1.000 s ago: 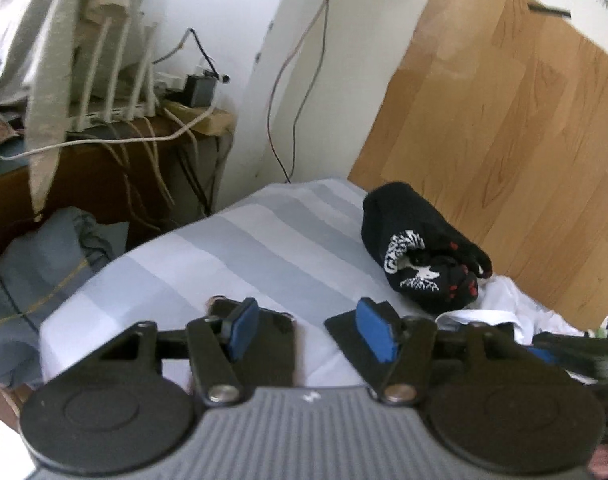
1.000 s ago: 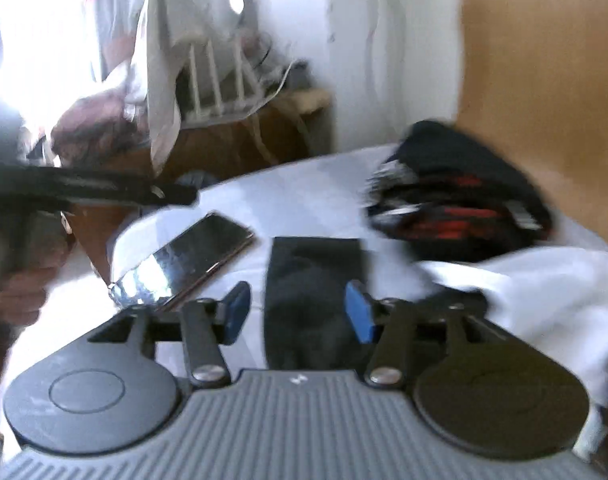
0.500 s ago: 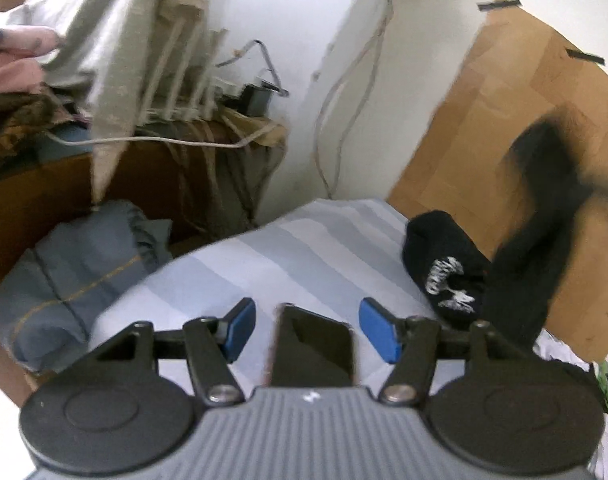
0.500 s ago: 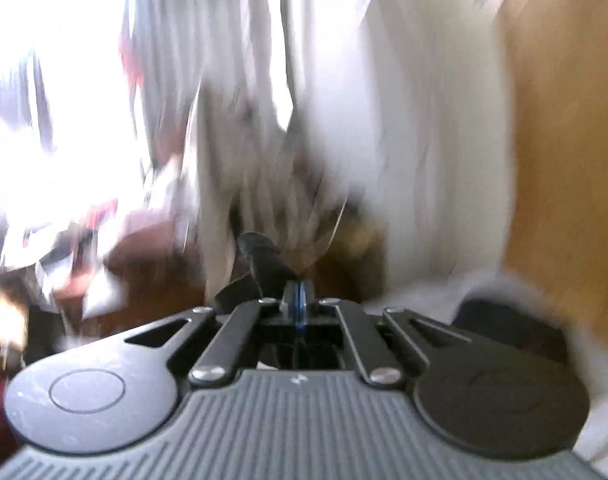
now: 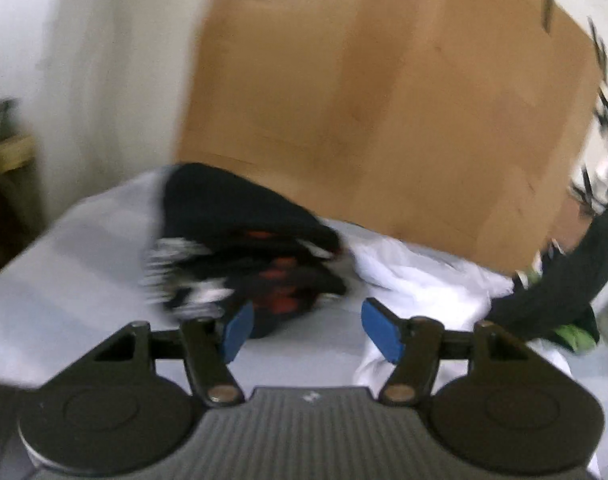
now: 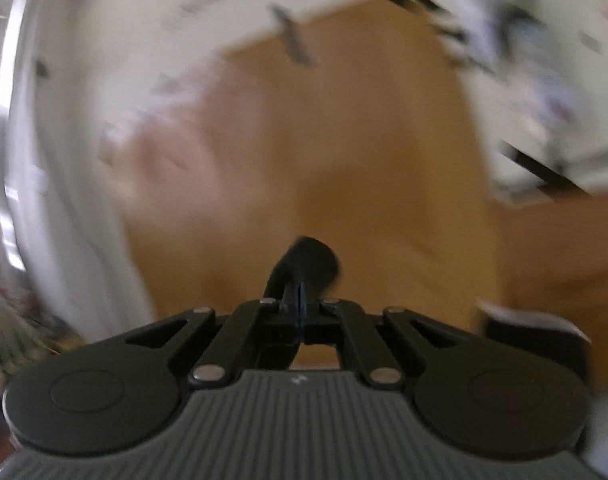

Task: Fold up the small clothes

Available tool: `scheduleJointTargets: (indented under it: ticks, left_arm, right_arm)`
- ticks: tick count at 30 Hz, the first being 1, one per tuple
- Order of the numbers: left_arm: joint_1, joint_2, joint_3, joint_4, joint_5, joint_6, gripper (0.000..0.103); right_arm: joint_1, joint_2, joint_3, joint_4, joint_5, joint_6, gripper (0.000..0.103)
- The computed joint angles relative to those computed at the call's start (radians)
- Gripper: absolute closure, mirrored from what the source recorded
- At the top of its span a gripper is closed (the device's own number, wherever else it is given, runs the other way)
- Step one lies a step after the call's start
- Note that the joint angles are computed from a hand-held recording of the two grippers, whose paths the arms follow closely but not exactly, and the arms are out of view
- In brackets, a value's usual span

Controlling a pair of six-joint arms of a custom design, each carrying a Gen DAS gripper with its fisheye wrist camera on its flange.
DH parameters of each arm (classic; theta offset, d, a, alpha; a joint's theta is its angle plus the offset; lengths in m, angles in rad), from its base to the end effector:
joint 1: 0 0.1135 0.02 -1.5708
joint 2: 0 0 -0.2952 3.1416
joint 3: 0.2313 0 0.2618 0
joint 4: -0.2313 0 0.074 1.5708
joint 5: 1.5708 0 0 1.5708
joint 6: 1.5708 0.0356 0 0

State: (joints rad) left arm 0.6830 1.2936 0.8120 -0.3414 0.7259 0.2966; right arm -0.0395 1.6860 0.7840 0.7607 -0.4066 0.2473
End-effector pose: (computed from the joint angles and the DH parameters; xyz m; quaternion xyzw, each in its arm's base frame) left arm 0.2176 0.1466 0.2588 -0.0398 0.8790 -0.1310 0.4568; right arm 0.3649 -0.0003 0.2290 -0.0253 0.7510 0.2182 0.6227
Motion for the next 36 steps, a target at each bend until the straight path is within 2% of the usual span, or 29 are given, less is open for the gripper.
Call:
scheduleJointTargets:
  ticks: [2,6,9,10,11,12,14,15,18,20,22,23,24,26,27,29,32,36]
  left_arm:
    - [-0.146,0.027,0.011,0.035,-0.095,-0.045,0.041]
    - [-0.371,0.138,0.086,0.077,-0.259,-0.108,0.041]
    - [-0.469,0.251,0.185,0.030,-0.284,-0.121,0.042]
    - [-0.494,0.286,0.213,0.020,-0.302,-0.125,0.048]
    - [-0.528,0.319,0.242,0.008,-0.337,-0.121,0.090]
    - [-0.555,0.355,0.277,-0.005,-0.388,-0.118,0.099]
    - [-0.558,0.396,0.337,0.001,-0.442,-0.149,0.099]
    - [-0.540,0.407,0.363,0.005,-0.461,-0.177,0.099]
    - [-0.477,0.472,0.479,-0.008,-0.516,-0.299,0.098]
    - [-0.462,0.513,0.530,-0.010,-0.527,-0.364,0.093]
    - [-0.449,0.520,0.537,-0.012,-0.469,-0.389,0.074]
    - [-0.446,0.503,0.513,0.007,-0.458,-0.386,0.054]
    - [-0.442,0.471,0.466,0.053,-0.452,-0.376,0.042]
    - [-0.437,0.408,0.374,0.124,-0.458,-0.356,0.041]
    - [-0.422,0.376,0.337,0.131,-0.440,-0.334,0.041]
    - [-0.391,0.322,0.265,0.141,-0.370,-0.288,0.043]
    - [-0.371,0.245,0.155,0.160,-0.304,-0.207,0.045]
    - [-0.423,0.194,0.043,0.224,-0.336,-0.096,0.043]
  right_arm:
    - [-0.045,0.065,-0.054,0.034,0.023,-0.016,0.099]
    - [-0.124,0.181,-0.080,0.084,-0.047,0.014,0.098]
    - [-0.135,0.229,-0.076,0.129,-0.072,0.050,0.096]
    - [-0.138,0.235,-0.070,0.133,-0.082,0.060,0.096]
    - [-0.141,0.240,-0.059,0.130,-0.094,0.066,0.096]
    - [-0.135,0.221,-0.065,0.123,-0.093,0.065,0.096]
    - [-0.129,0.204,-0.061,0.132,-0.091,0.056,0.096]
    - [-0.126,0.201,-0.081,0.179,-0.090,0.061,0.096]
    - [-0.135,0.195,-0.071,0.218,-0.097,0.077,0.096]
    - [-0.117,0.219,-0.034,0.170,-0.073,0.058,0.096]
    - [-0.092,0.242,0.007,0.112,-0.064,0.047,0.094]
    - [-0.080,0.248,0.024,0.080,-0.087,0.038,0.088]
    - [-0.066,0.254,0.038,0.059,-0.117,0.021,0.084]
    - [-0.024,0.252,0.046,0.030,-0.140,-0.036,0.053]
    - [0.000,0.246,0.047,0.007,-0.139,-0.076,0.049]
    - [0.038,0.233,0.043,-0.026,-0.133,-0.166,0.047]
    - [0.082,0.223,0.026,-0.052,-0.051,-0.305,0.047]
    - [0.082,0.236,0.033,-0.101,0.062,-0.343,0.047]
